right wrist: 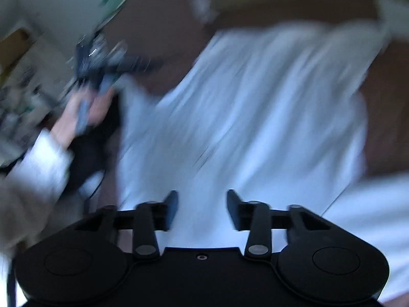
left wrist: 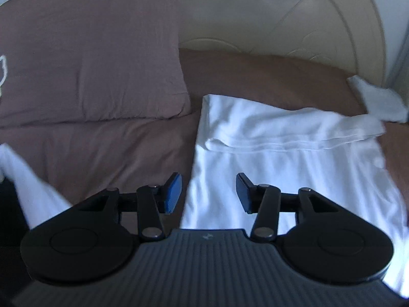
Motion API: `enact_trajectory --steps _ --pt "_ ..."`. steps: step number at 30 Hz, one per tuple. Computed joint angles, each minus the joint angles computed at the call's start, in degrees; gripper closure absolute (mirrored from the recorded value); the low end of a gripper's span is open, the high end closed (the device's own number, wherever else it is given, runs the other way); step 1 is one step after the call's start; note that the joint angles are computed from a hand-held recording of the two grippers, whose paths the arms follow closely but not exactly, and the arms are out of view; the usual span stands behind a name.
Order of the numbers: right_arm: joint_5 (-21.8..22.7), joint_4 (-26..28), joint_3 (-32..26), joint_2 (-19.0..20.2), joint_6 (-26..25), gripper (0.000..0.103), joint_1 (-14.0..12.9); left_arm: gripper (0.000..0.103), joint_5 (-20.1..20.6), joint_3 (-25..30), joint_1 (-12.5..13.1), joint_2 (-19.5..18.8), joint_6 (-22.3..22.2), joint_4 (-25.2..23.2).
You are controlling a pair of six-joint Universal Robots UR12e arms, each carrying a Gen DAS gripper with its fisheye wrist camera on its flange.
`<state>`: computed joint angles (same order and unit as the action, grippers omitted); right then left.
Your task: Fold clothes
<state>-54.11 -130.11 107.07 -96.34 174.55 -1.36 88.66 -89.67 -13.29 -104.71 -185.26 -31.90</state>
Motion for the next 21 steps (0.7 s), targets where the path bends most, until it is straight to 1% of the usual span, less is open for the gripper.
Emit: enact_trajectory --steps 2,4,5,7,9,10,12,15,17,19,20,21 --pt "-3.59 -4.81 -2.43 3.14 5.54 0.038 -0.69 0.056 0.5 1.83 -0.03 -2.22 0.47 0.03" --pt "-5.79 -7.45 -4.99 6.87 12.94 0.038 -1.7 0.054 -1.02 3.73 0.54 -4.29 -1.97 -0.22" --pt "-6.55 -8.5 -6.17 8.69 16.78 0.038 -2.16 0.054 -2.4 4.64 1.01 -5.27 -3.93 -0.28" --pt "-9.4 -10.03 -8.3 11.88 20.96 0.038 -2.42 0.054 -5.38 6.13 1.99 -7.0 -8.57 0.05" --pt "-14.84 -11.02 -10.25 14.34 23.64 0.038 -1.7 0.054 -6.97 7.47 2.63 -8.56 -12.72 0.48" --pt "-16.48 -11.58 -10.81 15.23 25.18 0.038 -1.55 0.054 -7.34 8.06 2.83 -9.26 -14.09 0.74" --pt "-18.56 -13.23 -11.28 16.6 28.76 0.038 -1.48 0.054 -7.57 9.11 3.05 -10.48 -15.21 0.98" --pt "-20.15 -16.33 -11.32 18.23 34.31 0.038 -1.69 0.054 -9.36 10.18 3.47 -11.77 -15.35 0.51" --pt "-18.82 -16.66 -11.44 19.07 35.72 0.038 -2.23 0.051 -11.56 10.61 3.82 -12.42 -14.81 0.43" --pt "-17.33 -16.23 -12.0 20.06 36.21 0.038 -2.57 0.05 -14.68 11.46 4.03 -12.92 -11.59 -1.34" --pt "-17.05 -16.73 -12.08 20.45 36.11 0.037 -2.54 0.05 -15.0 12.02 3.83 -13.14 -9.2 -2.57" --pt "-17.36 -17.6 -12.11 20.78 35.79 0.037 -2.33 0.049 -13.65 12.44 3.27 -13.29 -6.59 -3.13"
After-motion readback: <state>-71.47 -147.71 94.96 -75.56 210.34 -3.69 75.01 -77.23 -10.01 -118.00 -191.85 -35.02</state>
